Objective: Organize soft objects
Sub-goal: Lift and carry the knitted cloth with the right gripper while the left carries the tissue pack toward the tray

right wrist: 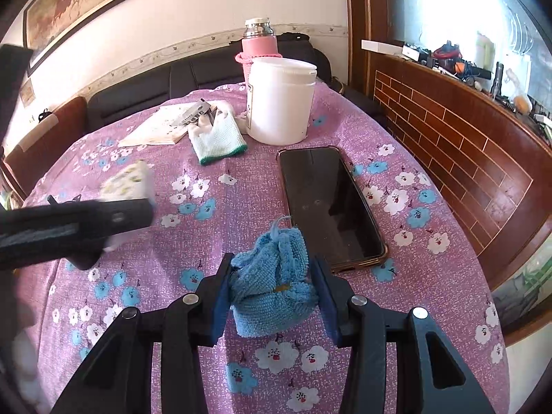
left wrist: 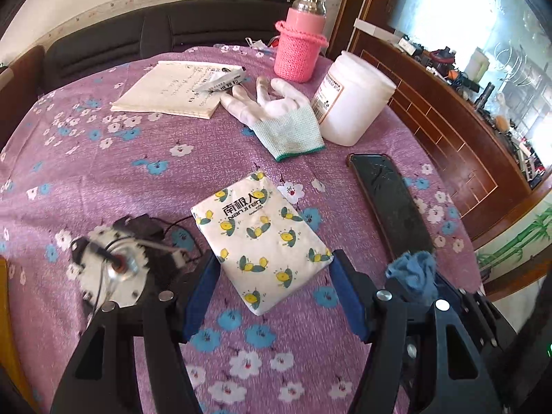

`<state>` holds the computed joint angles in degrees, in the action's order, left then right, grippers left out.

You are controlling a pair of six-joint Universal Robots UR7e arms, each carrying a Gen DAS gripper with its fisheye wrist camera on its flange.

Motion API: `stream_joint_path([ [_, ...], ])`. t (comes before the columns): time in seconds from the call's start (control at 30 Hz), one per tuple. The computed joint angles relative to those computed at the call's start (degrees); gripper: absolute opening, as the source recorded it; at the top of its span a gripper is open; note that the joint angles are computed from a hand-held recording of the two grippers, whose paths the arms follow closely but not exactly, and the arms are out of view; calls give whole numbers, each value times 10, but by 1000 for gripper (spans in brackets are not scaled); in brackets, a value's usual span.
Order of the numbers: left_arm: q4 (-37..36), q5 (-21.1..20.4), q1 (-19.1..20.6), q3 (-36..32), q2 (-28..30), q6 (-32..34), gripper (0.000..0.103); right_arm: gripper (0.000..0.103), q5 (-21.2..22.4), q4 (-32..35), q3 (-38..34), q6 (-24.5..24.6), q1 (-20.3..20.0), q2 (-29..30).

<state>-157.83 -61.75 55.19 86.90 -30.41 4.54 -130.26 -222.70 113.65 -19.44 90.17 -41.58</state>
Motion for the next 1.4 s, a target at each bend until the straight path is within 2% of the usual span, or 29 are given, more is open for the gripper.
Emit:
stream_joint_path([
  [0.27,-68,-39,5,122,-98,-5,65,47,-22,-39,-8,-37,10,20],
  [0.47,-134,-48,11,215,-168,-2,65,47,-31,-69,-13,-65,17,32],
  [0.77,-234,-30,17,337,-254,6,65,47,-45,-94,-25,-95,22,48],
  [0.97,-360,39,5,403,-265,41,65,47,-56,-119,-34,-119,28,61],
  [1.17,-363,20,29,436,-312,25,65,47,-57,-156,-41,-151,33,72],
  [1.27,-364,16,39,447,-339,26,65,47,-78,-189,-53,-193,45,85],
  [1.4,-375,16,52,466,-376,30,65,47,-79,-196,-27,-183,61,76],
])
